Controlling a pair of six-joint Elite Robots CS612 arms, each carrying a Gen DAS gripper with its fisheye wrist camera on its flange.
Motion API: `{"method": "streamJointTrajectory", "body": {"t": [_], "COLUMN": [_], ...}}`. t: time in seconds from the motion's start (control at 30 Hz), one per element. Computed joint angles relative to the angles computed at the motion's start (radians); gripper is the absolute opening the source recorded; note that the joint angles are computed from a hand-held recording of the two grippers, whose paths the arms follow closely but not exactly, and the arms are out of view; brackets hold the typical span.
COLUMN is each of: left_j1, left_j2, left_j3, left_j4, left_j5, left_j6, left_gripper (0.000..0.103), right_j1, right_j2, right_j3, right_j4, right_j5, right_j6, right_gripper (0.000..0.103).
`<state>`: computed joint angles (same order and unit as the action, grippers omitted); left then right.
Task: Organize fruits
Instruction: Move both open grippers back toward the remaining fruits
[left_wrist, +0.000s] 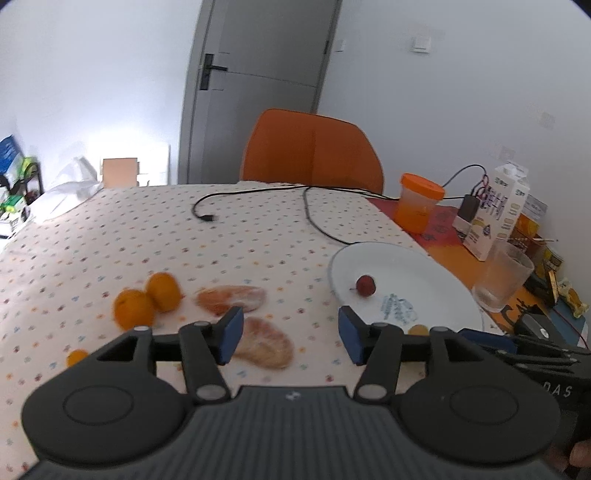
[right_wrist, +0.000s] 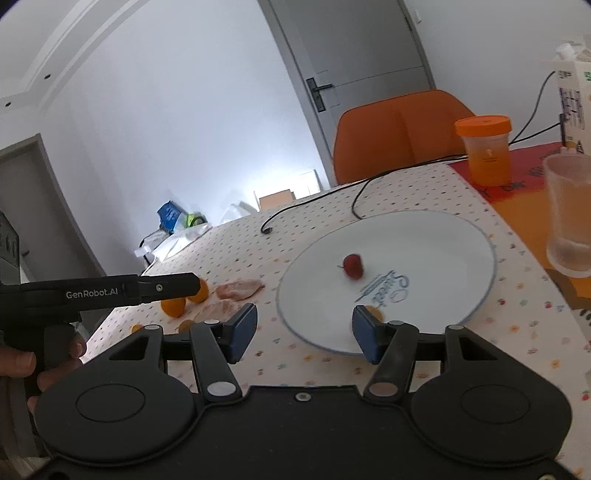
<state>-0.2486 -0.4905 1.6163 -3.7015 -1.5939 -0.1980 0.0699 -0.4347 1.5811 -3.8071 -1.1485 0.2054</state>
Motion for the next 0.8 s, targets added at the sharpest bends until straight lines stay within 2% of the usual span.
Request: {"method": "streamJointTrajectory", "body": {"t": [0.8], "left_j1": [0.074], "left_j2": [0.005], "left_j3": [0.058], "left_j4": [-0.016], "left_j5": [0.061], "left_j6": [-0.081], "left_gripper": [0.057], "right_j1": [0.073], "right_j2": [0.005], "right_j3": [-0.061], "right_j4": [0.124], "right_j5": [0.045], "right_j6": [-0.087], "right_gripper": [0.058]}}
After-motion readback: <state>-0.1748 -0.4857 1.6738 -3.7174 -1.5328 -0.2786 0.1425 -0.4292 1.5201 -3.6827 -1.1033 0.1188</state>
